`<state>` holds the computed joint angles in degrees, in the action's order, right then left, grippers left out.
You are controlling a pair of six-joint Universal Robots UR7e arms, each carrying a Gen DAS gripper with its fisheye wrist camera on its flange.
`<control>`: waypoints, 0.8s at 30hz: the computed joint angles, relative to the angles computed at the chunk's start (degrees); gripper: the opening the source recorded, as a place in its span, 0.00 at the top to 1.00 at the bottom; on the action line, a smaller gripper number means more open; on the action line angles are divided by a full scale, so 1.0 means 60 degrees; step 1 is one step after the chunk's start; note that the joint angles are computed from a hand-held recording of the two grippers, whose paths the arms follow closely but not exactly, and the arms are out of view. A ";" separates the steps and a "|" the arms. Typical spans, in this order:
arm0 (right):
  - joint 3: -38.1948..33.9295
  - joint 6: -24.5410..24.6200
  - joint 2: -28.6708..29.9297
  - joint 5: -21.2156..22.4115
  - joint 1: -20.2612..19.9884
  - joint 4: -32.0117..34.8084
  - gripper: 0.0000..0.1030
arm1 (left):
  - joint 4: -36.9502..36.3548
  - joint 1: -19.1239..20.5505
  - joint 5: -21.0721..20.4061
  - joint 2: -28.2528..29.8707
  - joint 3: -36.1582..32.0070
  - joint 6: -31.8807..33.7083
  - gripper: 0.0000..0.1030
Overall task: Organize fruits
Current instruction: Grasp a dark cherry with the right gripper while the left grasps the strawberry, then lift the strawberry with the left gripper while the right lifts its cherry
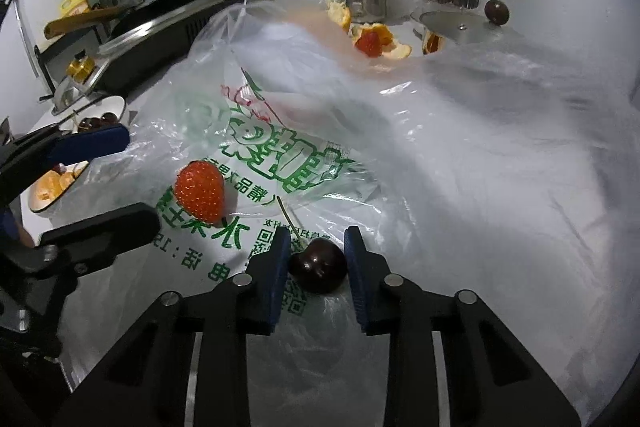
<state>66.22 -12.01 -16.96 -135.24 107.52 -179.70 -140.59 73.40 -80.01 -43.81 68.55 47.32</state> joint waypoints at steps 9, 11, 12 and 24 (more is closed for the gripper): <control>0.0621 -0.0257 -0.0365 0.0082 0.0034 -0.0861 0.71 | 0.0154 -0.0078 0.0210 0.0385 -0.0233 0.0239 0.33; 0.0684 -0.0254 -0.0403 0.0114 0.0022 -0.0915 0.71 | 0.0155 -0.0082 0.0285 0.0465 -0.0274 0.0264 0.36; 0.0721 -0.0259 -0.0424 0.0146 0.0007 -0.0938 0.71 | 0.0160 -0.0084 0.0303 0.0489 -0.0286 0.0302 0.40; 0.0848 -0.0271 -0.0469 0.0299 -0.0027 -0.1069 0.71 | 0.0321 -0.0114 0.1023 0.0985 -0.0830 0.0045 0.41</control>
